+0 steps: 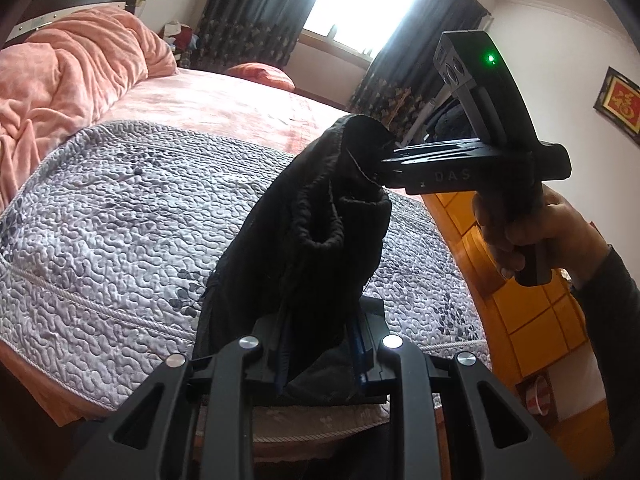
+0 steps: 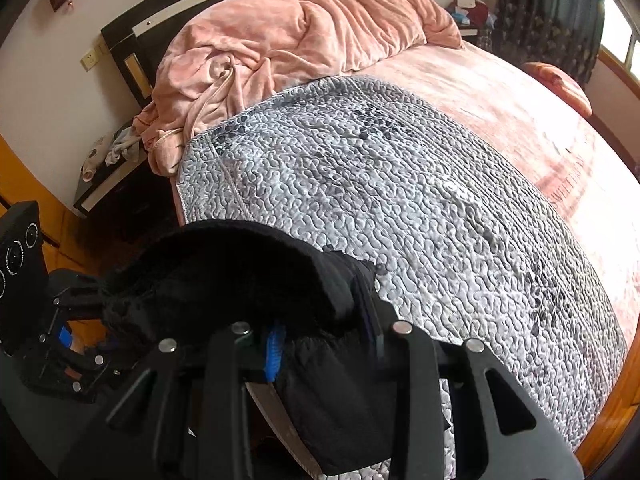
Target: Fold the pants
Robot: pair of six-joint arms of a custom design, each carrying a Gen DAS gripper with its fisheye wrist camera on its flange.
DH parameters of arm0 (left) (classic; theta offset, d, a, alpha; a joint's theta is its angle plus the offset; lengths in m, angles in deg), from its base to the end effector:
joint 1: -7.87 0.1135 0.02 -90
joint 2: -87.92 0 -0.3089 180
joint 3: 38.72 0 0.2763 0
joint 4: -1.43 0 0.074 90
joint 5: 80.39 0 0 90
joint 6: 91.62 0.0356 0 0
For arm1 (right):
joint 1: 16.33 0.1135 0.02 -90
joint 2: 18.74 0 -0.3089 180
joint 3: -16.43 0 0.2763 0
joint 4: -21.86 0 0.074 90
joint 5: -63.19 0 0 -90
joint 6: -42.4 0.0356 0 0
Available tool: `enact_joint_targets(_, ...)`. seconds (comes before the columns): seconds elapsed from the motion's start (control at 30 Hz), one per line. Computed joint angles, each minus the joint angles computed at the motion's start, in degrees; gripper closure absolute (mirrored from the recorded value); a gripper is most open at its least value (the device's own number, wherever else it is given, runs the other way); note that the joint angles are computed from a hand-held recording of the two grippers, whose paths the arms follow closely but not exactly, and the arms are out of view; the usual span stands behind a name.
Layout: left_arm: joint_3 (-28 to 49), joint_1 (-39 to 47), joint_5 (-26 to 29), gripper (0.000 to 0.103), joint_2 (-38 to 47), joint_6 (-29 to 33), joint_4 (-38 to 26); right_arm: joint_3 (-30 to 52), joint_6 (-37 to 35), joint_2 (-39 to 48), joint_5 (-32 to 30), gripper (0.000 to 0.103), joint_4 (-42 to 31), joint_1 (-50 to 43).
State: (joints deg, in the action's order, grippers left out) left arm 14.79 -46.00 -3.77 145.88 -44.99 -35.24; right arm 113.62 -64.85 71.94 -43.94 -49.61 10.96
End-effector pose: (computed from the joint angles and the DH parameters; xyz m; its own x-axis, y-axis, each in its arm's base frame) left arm 0.1325 -0.1675 0.2825 -0.7509 -0.1045 -0.6521 0.2302 0.8841 -0.4067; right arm 0.3008 0.1670 0.3558 -0.6062 -0.6316 -0.4833 -0.7630 0.6333 0.1293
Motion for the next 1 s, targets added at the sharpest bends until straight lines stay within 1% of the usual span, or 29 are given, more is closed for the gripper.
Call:
enact_joint_targets(0.53, 2.65, -4.53, -0.83, 0.079, 8.11, 0.41, 3.15, -7.96, -2.38, -4.41, -1.80, 0.072, 3.04, -5.93)
enact_joint_targets(1.0, 5.45, -7.85, 1.05, 0.079, 18.02, 1.84, 7.56, -16.36, -6.86, -7.76, -3.87, 0.072, 6.09, -13.82)
